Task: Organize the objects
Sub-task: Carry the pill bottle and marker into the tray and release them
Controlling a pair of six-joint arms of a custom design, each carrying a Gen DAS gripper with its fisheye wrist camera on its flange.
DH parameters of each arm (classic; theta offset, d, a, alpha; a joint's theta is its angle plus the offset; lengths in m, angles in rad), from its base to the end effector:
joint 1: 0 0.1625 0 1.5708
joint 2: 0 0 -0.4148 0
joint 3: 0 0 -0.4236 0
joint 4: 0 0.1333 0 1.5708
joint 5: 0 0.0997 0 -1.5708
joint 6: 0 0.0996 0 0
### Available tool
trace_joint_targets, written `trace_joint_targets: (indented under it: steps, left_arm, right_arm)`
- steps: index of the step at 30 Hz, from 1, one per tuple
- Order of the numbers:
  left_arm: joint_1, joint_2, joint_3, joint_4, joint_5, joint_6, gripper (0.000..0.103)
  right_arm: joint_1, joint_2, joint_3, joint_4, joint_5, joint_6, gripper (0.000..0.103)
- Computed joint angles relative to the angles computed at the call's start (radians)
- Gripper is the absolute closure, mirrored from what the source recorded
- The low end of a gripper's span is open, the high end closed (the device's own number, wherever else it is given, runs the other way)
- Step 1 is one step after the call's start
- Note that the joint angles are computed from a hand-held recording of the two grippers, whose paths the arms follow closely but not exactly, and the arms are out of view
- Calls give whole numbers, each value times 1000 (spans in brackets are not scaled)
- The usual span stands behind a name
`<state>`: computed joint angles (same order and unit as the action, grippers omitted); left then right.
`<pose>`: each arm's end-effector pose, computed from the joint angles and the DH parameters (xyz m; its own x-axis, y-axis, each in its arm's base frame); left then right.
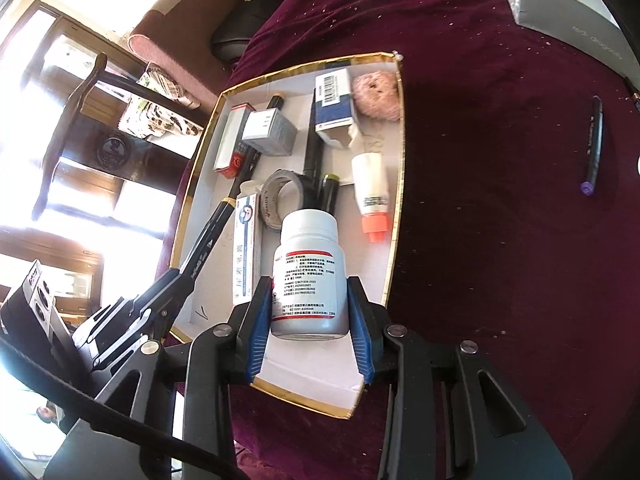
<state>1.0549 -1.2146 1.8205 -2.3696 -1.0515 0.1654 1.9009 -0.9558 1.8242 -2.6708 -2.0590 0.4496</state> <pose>-0.1406 -0.6184 0.2443 -0.7114 0.4814 -0.5120 0.6096 0.7852 -0.1089 0.2862 -0.5681 0.1152 -0.9210 0.2341 0.3114 0.0941 0.9094 -0.4051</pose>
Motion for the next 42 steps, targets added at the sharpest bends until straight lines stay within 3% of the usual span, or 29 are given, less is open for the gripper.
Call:
trace_joint_targets:
  steps: [10, 21, 42]
  left_arm:
    - [55, 66, -83, 43, -15, 32, 91]
    - [90, 95, -118, 92, -24, 29, 91]
    - [74, 98, -107, 40, 23, 67, 91]
  right_arm:
    - [6, 115, -120, 88, 2, 5, 69]
    - [-8, 198, -171, 186, 38, 46, 69]
    - [1, 251, -241, 325, 27, 73, 69]
